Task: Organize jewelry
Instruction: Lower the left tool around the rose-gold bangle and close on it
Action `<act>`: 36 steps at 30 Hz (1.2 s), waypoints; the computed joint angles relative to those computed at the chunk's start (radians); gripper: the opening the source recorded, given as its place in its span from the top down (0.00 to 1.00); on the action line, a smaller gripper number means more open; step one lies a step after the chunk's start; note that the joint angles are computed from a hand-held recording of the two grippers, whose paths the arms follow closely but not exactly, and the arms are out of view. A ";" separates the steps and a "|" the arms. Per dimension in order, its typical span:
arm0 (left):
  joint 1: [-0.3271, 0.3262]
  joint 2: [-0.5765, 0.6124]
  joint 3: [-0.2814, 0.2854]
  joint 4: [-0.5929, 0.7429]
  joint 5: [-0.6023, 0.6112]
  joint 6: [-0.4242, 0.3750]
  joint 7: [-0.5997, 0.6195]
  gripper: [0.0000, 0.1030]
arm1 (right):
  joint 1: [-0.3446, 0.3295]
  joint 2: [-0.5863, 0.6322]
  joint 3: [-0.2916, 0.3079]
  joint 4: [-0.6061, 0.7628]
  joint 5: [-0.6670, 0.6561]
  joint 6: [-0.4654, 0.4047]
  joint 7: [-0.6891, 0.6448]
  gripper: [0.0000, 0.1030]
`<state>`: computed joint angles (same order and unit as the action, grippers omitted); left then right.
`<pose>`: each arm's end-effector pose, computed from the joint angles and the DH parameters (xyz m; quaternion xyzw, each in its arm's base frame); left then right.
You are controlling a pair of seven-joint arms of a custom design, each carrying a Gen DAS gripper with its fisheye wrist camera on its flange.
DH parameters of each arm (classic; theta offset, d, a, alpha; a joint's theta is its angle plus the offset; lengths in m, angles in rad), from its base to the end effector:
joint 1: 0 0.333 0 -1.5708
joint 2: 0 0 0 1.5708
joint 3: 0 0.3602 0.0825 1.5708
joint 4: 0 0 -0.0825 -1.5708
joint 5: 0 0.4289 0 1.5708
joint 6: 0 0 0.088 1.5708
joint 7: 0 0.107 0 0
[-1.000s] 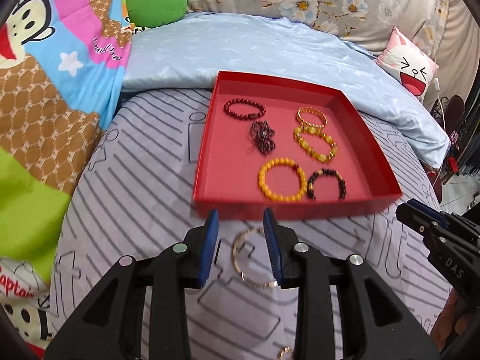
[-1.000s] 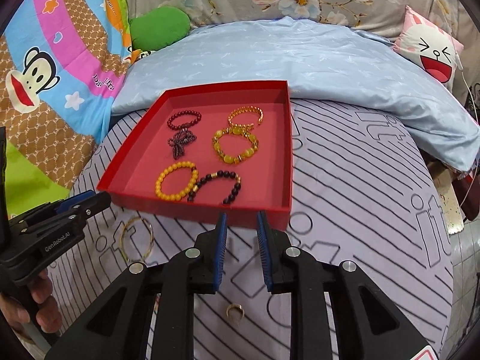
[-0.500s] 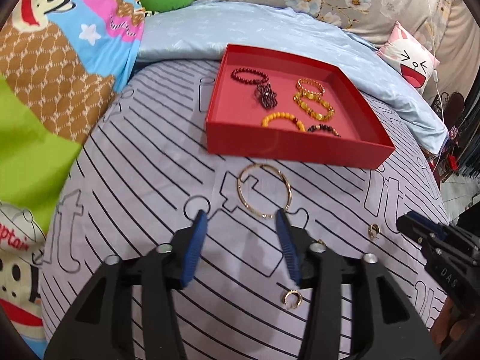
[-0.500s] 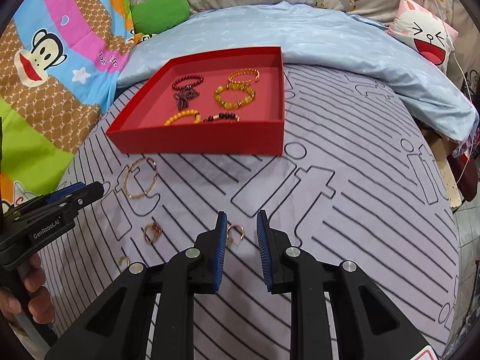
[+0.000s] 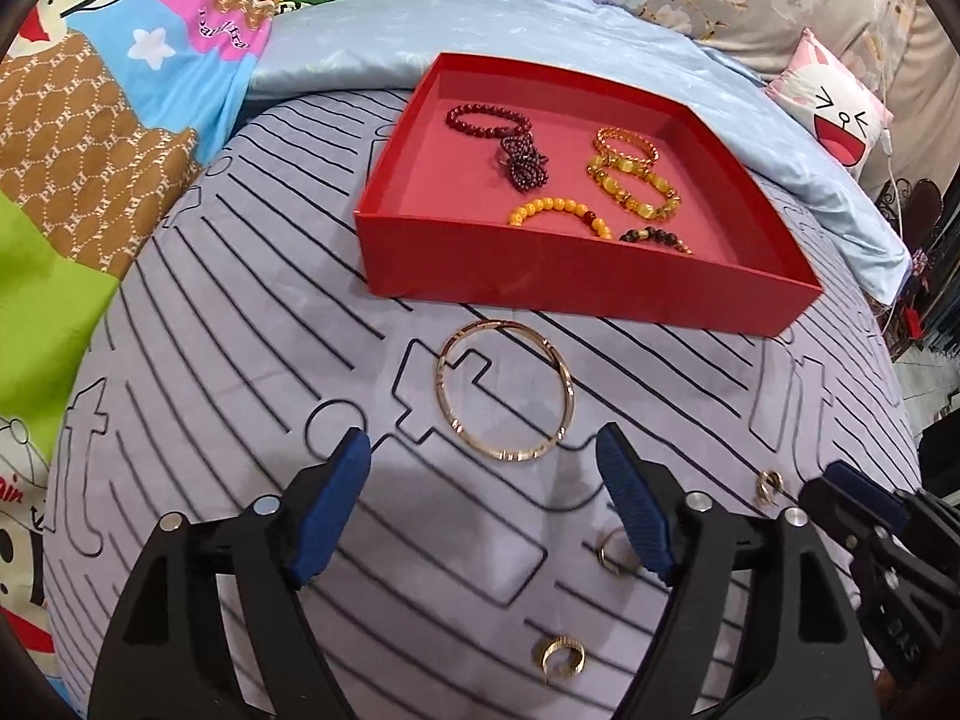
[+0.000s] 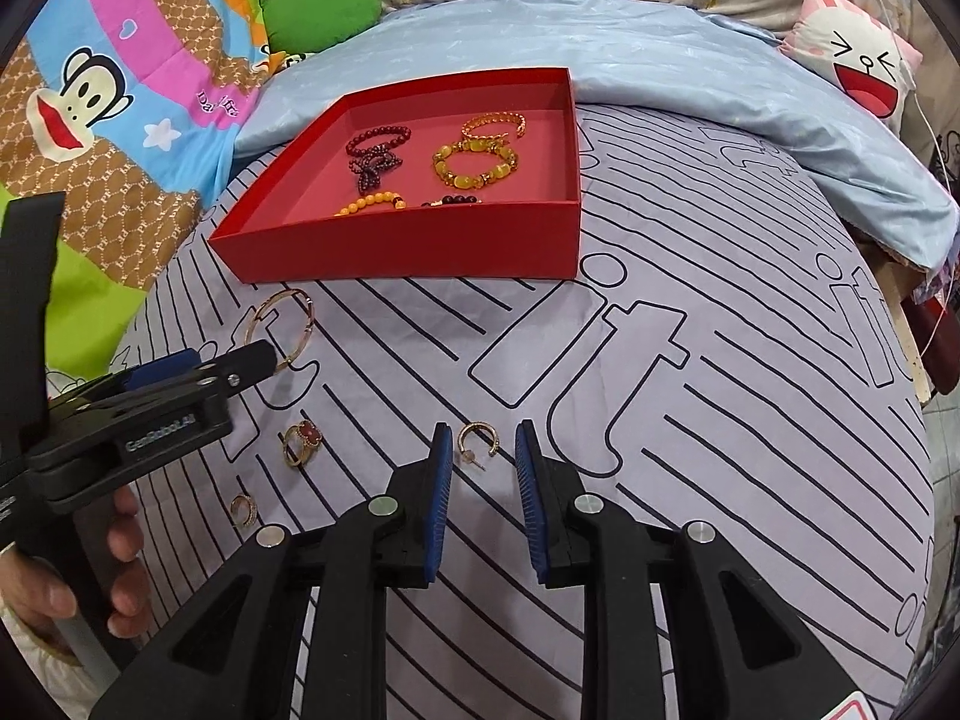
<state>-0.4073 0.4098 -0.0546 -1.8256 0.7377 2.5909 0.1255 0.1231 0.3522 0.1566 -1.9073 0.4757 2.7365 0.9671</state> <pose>0.6445 -0.3309 0.3580 -0.8050 0.5204 -0.2038 0.1992 0.6893 0.1700 0.3776 -0.8169 0.5035 -0.0875 0.2674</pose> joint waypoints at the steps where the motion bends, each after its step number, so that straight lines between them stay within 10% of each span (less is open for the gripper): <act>1: -0.002 0.014 0.001 0.017 -0.001 -0.014 0.004 0.25 | 0.000 0.003 -0.001 0.004 -0.001 -0.001 0.001 0.74; 10: -0.025 0.078 0.020 0.101 0.025 -0.081 0.042 0.25 | 0.001 0.036 -0.007 0.043 -0.026 -0.012 0.030 0.74; 16: -0.030 0.074 0.023 0.097 0.056 -0.060 0.047 0.49 | -0.004 0.046 -0.007 0.051 -0.039 -0.018 0.046 0.73; 36: -0.011 -0.078 -0.011 -0.085 0.089 -0.001 -0.044 0.49 | -0.021 -0.034 0.013 -0.061 0.039 -0.006 -0.051 0.73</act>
<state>-0.4178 0.3314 -0.0653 -1.9105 0.8264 2.5894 0.0810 0.1023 0.3179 0.1697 -1.9678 0.5147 2.7302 0.9157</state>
